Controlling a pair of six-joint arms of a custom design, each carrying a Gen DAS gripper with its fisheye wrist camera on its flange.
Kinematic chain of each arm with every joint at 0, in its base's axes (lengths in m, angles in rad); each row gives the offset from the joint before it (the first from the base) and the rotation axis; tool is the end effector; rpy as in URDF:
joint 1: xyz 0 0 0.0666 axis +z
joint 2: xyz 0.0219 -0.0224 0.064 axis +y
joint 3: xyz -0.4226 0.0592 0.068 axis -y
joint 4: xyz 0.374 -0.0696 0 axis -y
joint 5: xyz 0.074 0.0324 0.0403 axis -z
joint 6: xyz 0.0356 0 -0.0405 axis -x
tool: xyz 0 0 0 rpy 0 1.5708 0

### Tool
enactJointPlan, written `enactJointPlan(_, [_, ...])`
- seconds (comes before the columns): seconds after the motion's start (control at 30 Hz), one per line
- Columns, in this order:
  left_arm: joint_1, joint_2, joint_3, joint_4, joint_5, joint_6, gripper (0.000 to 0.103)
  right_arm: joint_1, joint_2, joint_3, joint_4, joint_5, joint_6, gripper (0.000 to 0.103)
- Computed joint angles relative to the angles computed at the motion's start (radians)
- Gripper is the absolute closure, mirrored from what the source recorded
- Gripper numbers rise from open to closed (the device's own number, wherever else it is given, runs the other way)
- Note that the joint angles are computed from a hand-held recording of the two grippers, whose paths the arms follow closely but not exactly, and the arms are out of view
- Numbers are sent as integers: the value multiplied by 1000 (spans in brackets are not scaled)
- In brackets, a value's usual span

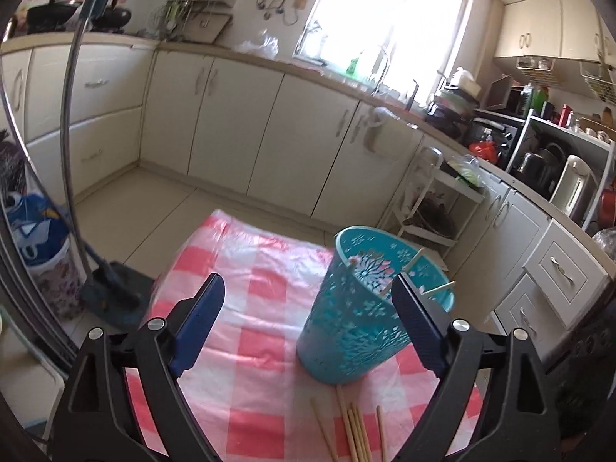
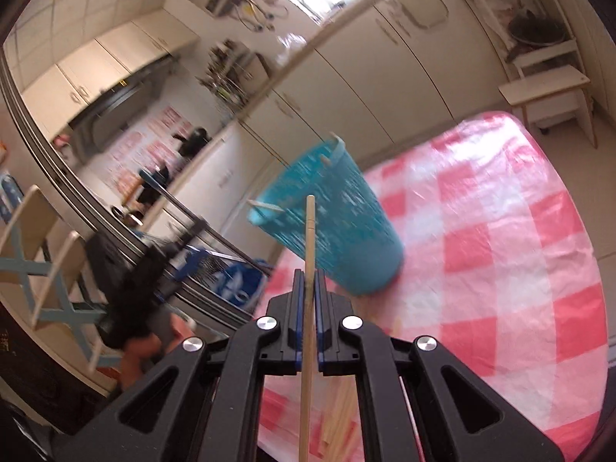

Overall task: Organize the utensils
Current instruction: 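Lift the gripped stick over the bin and open the right tool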

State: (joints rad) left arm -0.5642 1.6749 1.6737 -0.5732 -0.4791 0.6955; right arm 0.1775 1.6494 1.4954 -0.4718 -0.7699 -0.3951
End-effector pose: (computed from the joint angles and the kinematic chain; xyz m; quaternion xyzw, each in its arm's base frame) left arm 0.5122 -0.3052 0.4859 -0.1691 0.8441 -0.1050 0.4979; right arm 0.5597 0.1252 0.4307 -0.0803 0.8389 0.4399 0.3102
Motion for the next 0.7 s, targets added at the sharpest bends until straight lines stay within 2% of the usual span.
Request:
enactJointPlan(0.13, [13,-8,-13,-36,36,47,17,41,37,111,65,61,-92,97])
enactJointPlan(0.3, [21,-2,6,-64,46,31,15,119,141,341,111,270,-140,97])
enactJointPlan(0.4, [28,-4,7,-74,62,40,15,155,210,463,112,439,-126,97])
enactJointPlan(0.53, [37,-3,15,-98,72,40,14,187,283,545,94,627,-105,97])
enactJointPlan(0.6, [42,-3,16,-110,75,45,13,198,309,566,62,682,-82,97])
enactJointPlan(0.7, [49,0,21,-130,93,59,13,205,304,517,48,694,-32,94])
